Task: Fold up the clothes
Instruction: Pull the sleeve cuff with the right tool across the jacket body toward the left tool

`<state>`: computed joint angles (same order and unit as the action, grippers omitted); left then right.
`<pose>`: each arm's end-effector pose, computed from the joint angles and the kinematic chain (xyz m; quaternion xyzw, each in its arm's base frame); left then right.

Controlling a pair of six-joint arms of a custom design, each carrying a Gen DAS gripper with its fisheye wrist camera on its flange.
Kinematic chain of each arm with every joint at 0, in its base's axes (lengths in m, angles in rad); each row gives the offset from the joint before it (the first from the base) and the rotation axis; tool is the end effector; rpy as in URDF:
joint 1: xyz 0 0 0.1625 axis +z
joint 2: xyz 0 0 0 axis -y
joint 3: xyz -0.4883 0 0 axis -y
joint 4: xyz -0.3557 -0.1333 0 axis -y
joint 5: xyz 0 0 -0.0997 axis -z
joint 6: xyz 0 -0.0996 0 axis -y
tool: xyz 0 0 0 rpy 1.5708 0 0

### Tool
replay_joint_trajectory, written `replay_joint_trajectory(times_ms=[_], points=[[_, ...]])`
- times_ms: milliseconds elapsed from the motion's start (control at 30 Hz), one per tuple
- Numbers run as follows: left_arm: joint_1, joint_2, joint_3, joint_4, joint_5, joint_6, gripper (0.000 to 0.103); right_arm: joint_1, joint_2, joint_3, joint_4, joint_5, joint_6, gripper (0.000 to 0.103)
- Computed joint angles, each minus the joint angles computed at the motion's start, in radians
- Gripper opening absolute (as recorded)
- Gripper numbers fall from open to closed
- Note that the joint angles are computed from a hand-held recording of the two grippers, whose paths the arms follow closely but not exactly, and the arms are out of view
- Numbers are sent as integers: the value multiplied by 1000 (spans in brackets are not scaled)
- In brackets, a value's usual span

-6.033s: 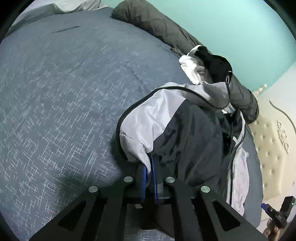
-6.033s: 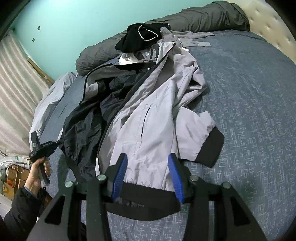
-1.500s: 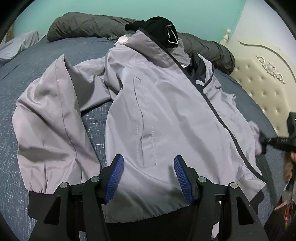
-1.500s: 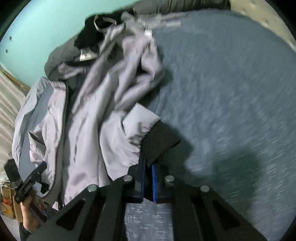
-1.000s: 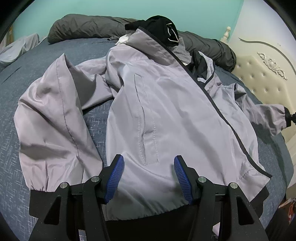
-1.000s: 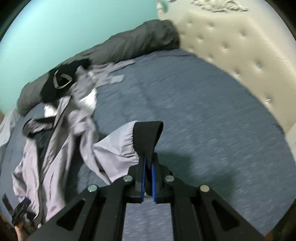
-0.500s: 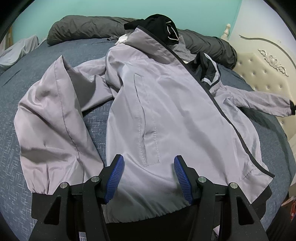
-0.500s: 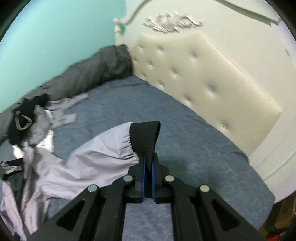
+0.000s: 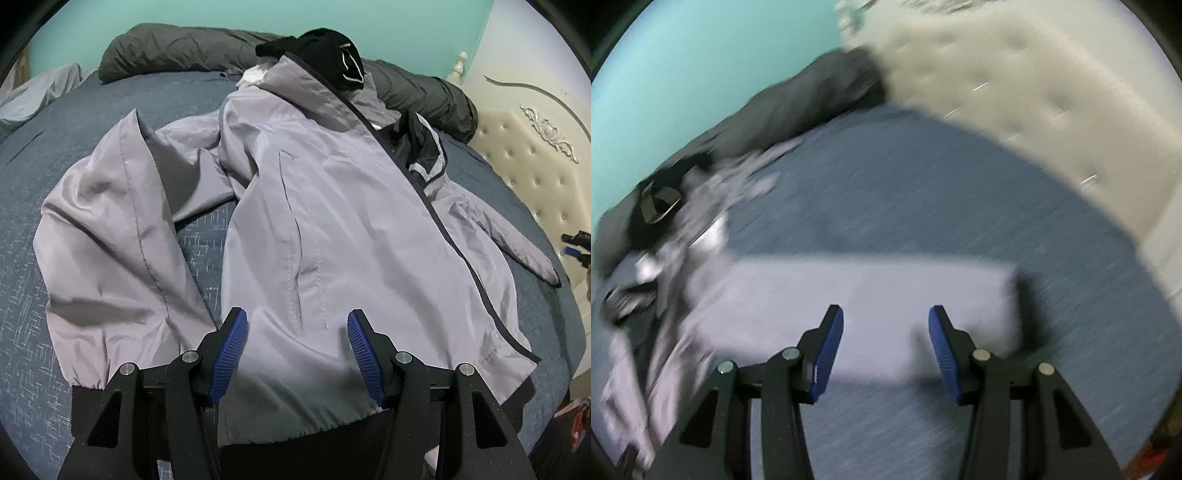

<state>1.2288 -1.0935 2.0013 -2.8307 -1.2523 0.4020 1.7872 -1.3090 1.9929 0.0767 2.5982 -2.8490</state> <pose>-0.0360 -0.5916 0.2615 0.3275 0.9157 -0.1682 0.1612 0.1265 -0.3517 0.3017 -0.2240 -0.7925 0.4459 0.3507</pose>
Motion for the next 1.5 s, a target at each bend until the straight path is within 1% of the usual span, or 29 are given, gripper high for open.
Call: replay_joint_trajectory(times_ms=[100,167,267,400,467,500,600,733,800,900,933,967,1000,1033,1067,1133,1200,1233,1300,1333,1400,1500], points=[[-2,-16,-13,46,15,-2,61,11,93,1,28,-185,44,49],[1,-29,-30,90,8,-24,61,25,171,-20,70,-274,79,49],[2,-56,-55,160,4,-48,61,41,288,-65,123,-412,101,50],[2,-90,-83,260,37,-33,63,101,441,-149,214,-475,87,52],[9,-106,-100,319,46,-29,63,113,485,-177,249,-500,102,56],[15,-112,-109,351,48,-29,64,114,504,-189,269,-513,114,56],[27,-123,-119,420,57,-29,64,116,540,-199,279,-540,142,57],[43,-123,-120,474,53,-31,64,117,570,-197,280,-548,162,57],[50,-119,-124,490,42,-44,64,114,579,-184,262,-542,177,57],[62,-114,-133,515,9,-66,64,101,577,-154,222,-559,192,56],[65,-112,-138,525,-5,-70,64,103,576,-148,211,-557,187,51],[67,-112,-142,530,-17,-72,64,106,573,-143,202,-559,177,42],[66,-112,-141,532,-18,-74,63,110,570,-140,195,-560,172,37],[63,-113,-139,537,-16,-73,63,115,567,-136,189,-562,168,28],[61,-113,-140,549,-19,-68,59,120,563,-133,182,-563,164,22],[60,-111,-143,569,-28,-69,37,137,558,-133,183,-547,155,16],[56,-111,-142,577,-23,-74,32,164,549,-134,189,-509,153,14],[54,-112,-139,578,-19,-73,25,174,538,-132,191,-491,152,13],[48,-118,-135,588,-22,-64,20,191,514,-132,204,-455,148,12],[44,-122,-132,589,-23,-59,14,200,502,-132,211,-437,146,11],[34,-137,-125,592,-24,-53,10,222,478,-126,235,-390,167,11],[21,-165,-119,610,-31,-33,8,244,443,-109,263,-327,198,10]])
